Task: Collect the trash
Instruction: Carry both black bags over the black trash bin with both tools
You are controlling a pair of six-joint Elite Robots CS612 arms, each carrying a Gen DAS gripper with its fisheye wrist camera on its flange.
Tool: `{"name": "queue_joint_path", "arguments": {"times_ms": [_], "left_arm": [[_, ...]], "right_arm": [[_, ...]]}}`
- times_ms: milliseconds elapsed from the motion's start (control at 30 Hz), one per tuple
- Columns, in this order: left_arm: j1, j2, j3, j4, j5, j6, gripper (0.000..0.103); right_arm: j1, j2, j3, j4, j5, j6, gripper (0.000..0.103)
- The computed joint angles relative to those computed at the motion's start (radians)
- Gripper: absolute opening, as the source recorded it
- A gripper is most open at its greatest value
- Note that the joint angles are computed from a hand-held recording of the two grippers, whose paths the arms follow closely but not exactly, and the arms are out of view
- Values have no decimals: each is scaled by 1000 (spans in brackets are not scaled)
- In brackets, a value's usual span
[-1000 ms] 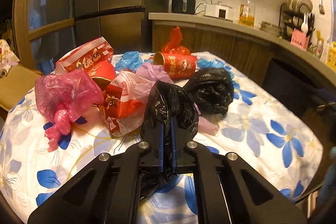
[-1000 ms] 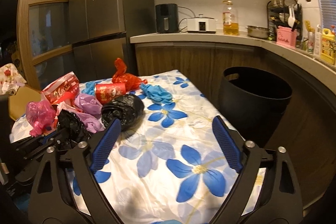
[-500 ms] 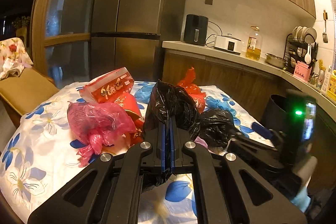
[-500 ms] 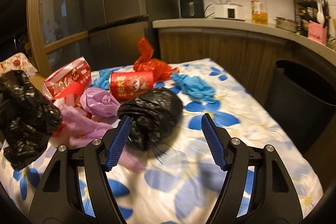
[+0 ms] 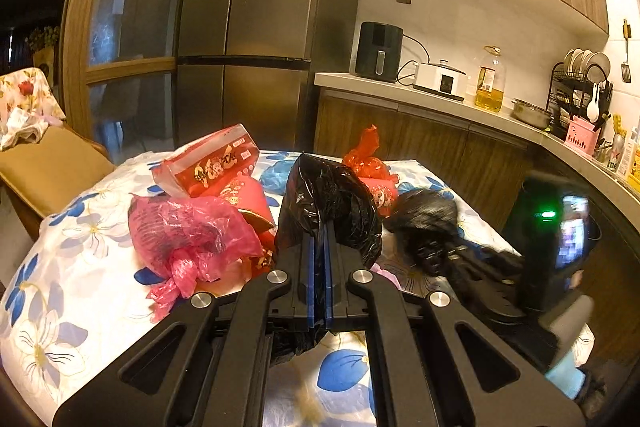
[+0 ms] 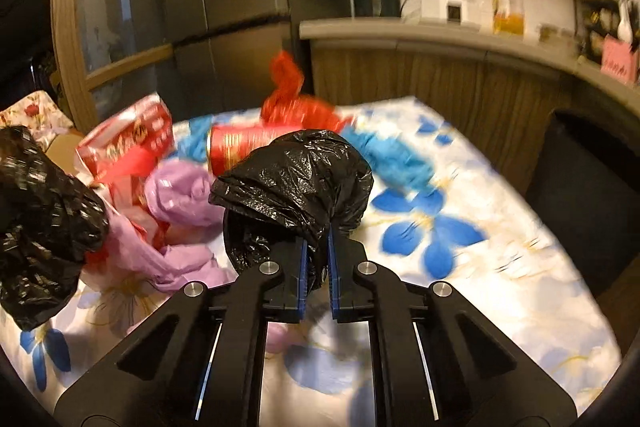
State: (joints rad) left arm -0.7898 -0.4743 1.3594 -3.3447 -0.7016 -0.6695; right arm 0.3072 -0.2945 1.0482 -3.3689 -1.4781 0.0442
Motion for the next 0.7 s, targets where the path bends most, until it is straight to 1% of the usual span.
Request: {"name": "queue_joint_path", "arguments": {"times_ms": [167, 333, 467, 600, 700], "left_arm": [[-7, -3, -6, -13, -2, 13, 3], [-19, 2, -29, -19, 2, 50, 3], [-23, 13, -63, -25, -13, 89, 3], [-20, 26, -105, -27, -62, 119, 3], [-23, 39, -138, -37, -70, 158, 3]], "right_arm": [[-19, -58, 107, -106, 17, 20, 8], [-38, -112, 217, -210, 28, 24, 8], [-48, -136, 265, -260, 10, 26, 8], [-64, -153, 302, -300, -12, 38, 8], [-78, -164, 324, -331, -33, 48, 8]]}}
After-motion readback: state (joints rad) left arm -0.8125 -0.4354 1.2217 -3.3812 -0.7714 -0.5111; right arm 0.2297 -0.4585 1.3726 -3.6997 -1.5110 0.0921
